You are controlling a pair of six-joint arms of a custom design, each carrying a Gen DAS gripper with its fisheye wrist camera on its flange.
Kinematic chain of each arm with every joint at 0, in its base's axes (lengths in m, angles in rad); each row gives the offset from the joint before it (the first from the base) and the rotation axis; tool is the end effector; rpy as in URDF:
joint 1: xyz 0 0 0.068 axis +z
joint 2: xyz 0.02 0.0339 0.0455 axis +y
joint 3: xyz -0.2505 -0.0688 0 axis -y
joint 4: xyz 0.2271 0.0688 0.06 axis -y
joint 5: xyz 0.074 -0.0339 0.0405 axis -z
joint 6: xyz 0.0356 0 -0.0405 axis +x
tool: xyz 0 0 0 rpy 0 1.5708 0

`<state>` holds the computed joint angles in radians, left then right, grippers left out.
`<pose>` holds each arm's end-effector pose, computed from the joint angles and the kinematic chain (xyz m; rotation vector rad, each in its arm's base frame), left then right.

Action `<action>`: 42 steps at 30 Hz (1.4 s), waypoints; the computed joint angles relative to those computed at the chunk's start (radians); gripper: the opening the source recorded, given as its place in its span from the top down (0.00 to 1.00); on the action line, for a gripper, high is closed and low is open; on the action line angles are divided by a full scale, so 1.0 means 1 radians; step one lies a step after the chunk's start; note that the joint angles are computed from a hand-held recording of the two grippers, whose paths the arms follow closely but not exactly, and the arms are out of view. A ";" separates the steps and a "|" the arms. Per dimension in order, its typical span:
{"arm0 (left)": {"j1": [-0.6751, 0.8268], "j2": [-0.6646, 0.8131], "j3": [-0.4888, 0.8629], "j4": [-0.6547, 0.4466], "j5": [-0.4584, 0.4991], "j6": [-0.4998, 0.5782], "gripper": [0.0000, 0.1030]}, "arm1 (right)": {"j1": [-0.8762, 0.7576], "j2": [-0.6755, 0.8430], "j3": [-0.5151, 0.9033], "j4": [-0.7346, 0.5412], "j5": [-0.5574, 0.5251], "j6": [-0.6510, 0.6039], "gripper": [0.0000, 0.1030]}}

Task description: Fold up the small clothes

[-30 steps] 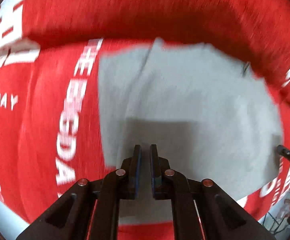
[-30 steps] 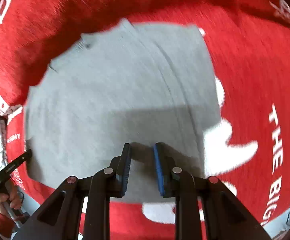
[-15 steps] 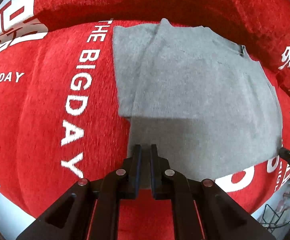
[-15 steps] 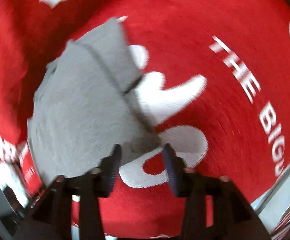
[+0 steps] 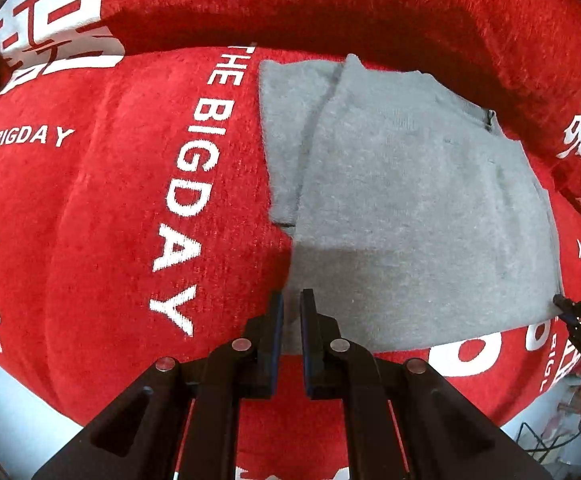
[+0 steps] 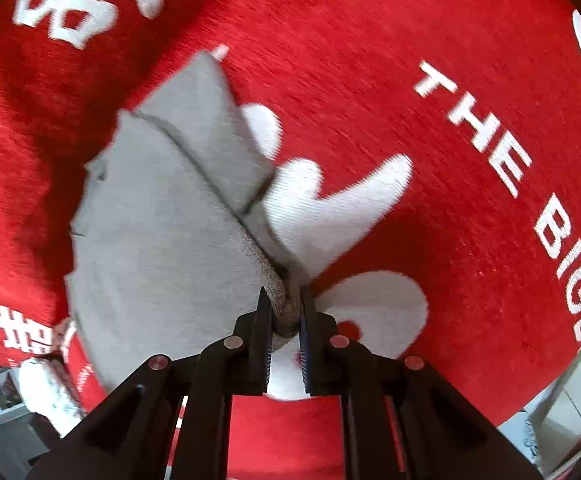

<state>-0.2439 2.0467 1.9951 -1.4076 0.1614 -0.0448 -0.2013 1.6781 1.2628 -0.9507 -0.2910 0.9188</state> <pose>0.3643 -0.0965 0.2759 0.3161 3.0265 -0.2680 0.2968 -0.0501 0.2200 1.5597 2.5728 0.5213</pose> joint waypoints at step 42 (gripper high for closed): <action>0.212 -0.064 -0.141 0.047 0.010 0.108 0.91 | 0.692 0.569 0.339 0.930 -0.268 0.801 0.91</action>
<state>-0.0318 1.9822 1.8537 -1.3604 0.1714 0.0629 0.4903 2.2475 1.6014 -0.0203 -0.5593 1.7202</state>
